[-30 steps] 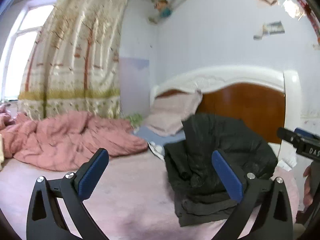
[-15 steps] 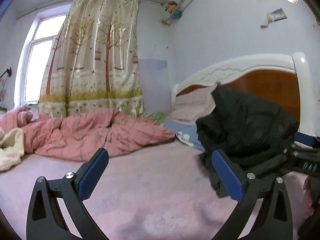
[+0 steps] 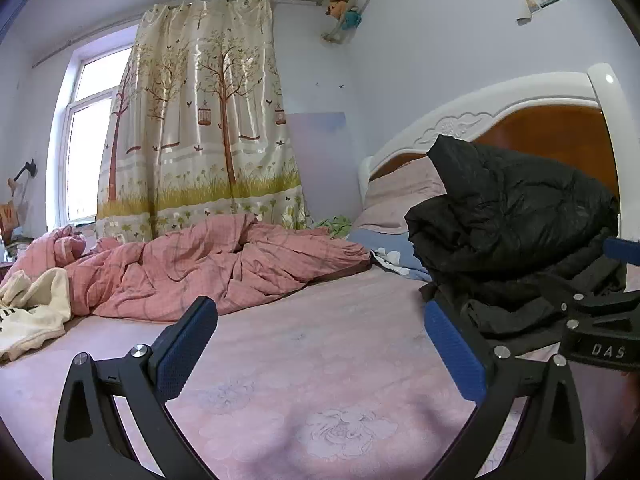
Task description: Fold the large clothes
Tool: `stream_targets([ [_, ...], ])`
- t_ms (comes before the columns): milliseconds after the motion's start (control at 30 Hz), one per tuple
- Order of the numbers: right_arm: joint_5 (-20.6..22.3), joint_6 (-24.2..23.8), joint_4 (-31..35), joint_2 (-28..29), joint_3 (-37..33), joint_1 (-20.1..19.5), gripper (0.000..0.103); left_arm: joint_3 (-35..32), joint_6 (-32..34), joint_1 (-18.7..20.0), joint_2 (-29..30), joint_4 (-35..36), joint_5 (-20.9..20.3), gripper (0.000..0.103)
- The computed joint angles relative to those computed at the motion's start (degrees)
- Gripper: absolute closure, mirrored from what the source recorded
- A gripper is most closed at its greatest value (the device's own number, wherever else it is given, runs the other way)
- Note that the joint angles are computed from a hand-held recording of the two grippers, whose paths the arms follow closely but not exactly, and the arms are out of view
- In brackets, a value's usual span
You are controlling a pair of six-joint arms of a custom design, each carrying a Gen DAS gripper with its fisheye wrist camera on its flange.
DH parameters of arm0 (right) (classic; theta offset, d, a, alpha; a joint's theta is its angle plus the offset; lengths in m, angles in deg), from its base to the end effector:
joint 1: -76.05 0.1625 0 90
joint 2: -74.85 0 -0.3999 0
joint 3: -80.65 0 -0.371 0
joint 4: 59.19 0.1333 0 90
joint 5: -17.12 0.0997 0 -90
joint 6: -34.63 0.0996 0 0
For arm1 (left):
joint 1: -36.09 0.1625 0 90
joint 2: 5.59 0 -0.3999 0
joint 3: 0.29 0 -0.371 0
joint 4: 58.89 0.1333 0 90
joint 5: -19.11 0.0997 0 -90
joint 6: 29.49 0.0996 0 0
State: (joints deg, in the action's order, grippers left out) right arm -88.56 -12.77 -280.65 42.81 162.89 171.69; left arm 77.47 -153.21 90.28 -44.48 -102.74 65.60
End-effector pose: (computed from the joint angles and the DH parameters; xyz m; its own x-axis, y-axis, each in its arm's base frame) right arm 0.1733 -0.6726 0.1736 -0.6553 0.0046 0.7553 -0.7347 0.2284 -0.6388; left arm -0.2346 -0.6702 0.0877 -0.5915 -0.1318 -0.7954 0.7948 0.0706 -0.6027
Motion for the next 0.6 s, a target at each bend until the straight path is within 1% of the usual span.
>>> stream_targets([
  [100, -0.20, -1.01, -0.41, 0.35, -0.22, 0.11, 0.000, 0.16, 0.48, 0.24, -0.08, -0.20, 0.42, 0.000],
  [233, 0.15, -0.78, -0.14, 0.32, -0.40, -0.03, 0.000, 0.25, -0.11, 0.50, -0.26, 0.36, 0.65, 0.000],
  [467, -0.15, -0.74, -0.41, 0.54, -0.40, 0.13, 0.000, -0.39, -3.10, 0.87, -0.74, 3.44, 0.56, 0.000],
  [600, -0.49, -0.70, 0.67, 0.69, -0.96, 0.06, 0.000, -0.83, -5.22, 1.12, -1.05, 5.36, 0.45, 0.000],
])
